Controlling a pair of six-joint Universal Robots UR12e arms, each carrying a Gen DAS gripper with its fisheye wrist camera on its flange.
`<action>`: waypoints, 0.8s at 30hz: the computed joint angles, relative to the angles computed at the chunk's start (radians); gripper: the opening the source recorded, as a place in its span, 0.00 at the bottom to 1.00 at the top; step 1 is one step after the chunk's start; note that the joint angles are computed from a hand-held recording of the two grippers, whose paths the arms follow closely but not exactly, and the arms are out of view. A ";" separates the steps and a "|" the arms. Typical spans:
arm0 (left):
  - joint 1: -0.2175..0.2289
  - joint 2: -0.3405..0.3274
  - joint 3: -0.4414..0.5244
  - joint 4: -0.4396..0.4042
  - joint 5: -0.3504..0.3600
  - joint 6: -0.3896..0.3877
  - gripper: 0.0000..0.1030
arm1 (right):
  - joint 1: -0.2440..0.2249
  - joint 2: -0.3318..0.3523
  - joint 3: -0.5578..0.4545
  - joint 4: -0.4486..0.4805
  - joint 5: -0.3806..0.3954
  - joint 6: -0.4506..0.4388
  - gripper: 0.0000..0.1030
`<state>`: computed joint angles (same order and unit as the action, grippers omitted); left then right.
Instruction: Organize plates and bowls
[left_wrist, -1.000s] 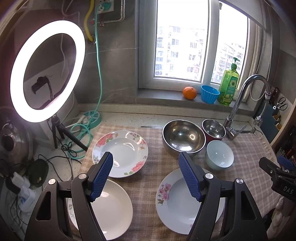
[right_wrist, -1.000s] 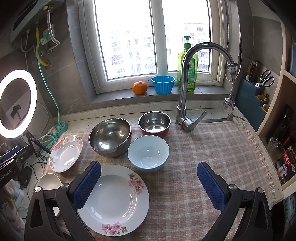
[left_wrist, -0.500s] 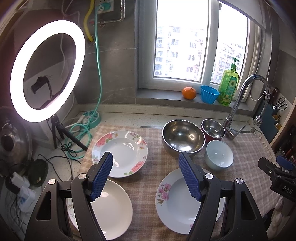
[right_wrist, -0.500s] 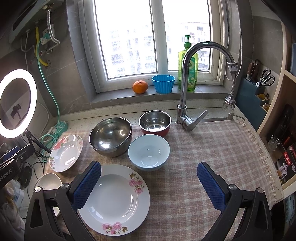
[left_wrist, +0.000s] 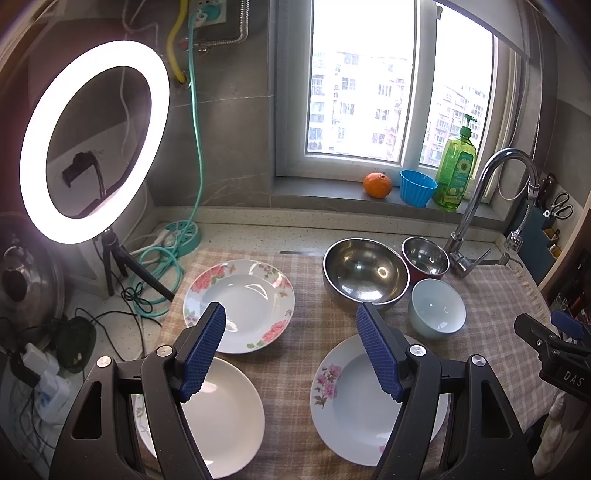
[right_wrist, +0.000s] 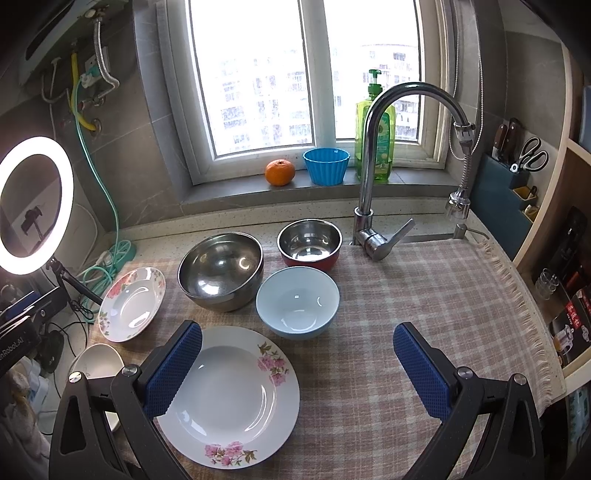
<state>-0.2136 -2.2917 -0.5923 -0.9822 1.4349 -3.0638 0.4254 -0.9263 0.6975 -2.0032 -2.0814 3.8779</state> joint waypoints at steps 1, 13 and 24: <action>0.000 -0.001 0.001 -0.001 -0.001 0.000 0.71 | 0.000 0.000 0.000 0.000 0.000 0.001 0.99; 0.000 0.003 -0.005 -0.001 -0.005 0.000 0.71 | -0.001 -0.005 0.006 0.005 0.002 0.005 0.99; 0.000 0.012 -0.025 0.007 -0.006 0.000 0.71 | 0.002 -0.004 0.005 0.013 -0.007 0.006 0.99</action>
